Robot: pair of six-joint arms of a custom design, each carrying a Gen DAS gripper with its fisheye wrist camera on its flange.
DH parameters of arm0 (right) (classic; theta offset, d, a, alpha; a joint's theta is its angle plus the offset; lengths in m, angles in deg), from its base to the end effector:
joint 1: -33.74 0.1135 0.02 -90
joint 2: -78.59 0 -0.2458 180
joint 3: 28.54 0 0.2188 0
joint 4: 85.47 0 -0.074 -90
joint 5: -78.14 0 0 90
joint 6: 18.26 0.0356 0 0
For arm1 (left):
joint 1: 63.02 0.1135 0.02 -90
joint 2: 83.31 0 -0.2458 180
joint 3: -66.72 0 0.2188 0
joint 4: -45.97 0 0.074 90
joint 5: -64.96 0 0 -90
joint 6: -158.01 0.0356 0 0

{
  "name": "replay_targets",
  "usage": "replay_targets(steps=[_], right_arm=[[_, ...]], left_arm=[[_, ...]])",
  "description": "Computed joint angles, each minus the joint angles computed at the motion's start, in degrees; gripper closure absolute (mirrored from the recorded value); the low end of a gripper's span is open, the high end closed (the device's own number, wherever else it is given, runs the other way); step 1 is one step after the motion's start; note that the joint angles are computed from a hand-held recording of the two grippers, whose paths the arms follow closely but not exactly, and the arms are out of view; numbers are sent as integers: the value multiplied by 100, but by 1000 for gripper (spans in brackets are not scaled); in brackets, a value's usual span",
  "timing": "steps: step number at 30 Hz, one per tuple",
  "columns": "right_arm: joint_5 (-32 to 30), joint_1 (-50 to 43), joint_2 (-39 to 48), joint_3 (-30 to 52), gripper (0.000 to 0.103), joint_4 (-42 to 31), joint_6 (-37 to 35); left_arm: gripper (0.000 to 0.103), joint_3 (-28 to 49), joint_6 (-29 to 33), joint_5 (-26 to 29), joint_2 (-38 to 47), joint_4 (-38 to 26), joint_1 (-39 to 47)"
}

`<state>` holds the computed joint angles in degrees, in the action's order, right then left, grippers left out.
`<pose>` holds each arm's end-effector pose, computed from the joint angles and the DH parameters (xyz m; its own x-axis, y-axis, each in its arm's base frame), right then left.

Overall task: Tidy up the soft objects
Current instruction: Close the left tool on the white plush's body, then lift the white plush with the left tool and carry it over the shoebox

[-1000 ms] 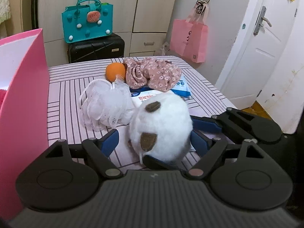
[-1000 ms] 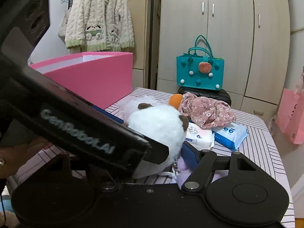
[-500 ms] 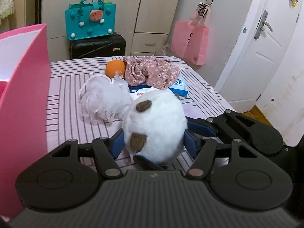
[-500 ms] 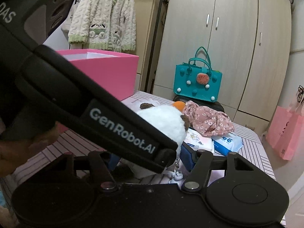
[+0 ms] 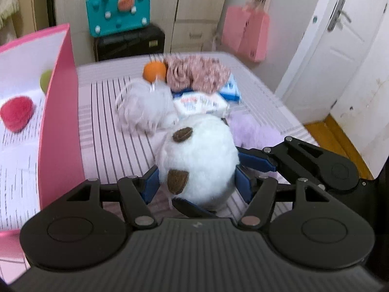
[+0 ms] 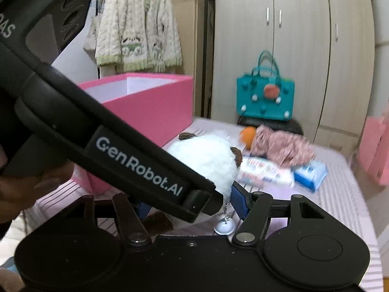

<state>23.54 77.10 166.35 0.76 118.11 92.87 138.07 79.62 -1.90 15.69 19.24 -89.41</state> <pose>0.1664 0.1287 0.1137 -0.4650 -0.0350 -0.8846 -0.0499 0.9987 -0.0133 0.2754 -0.1523 0.1680 -0.5898 0.4992 -0.6348 0.7477 0.6345 -0.1957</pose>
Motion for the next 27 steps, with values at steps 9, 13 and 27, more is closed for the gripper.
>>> replay_targets(steps=[9,13,27], right_arm=[[-566,-41,-771,408,34,-1491,279],[-466,211,-1032,717,34,-2296,439],[-1487,424,-1906,1363,34,-3891,632]], left_arm=[[40,460,581,54,-169,-1288,175],[41,589,755,111,-343,-1819,243],[42,1317,1464,421,-687,-3975,992]])
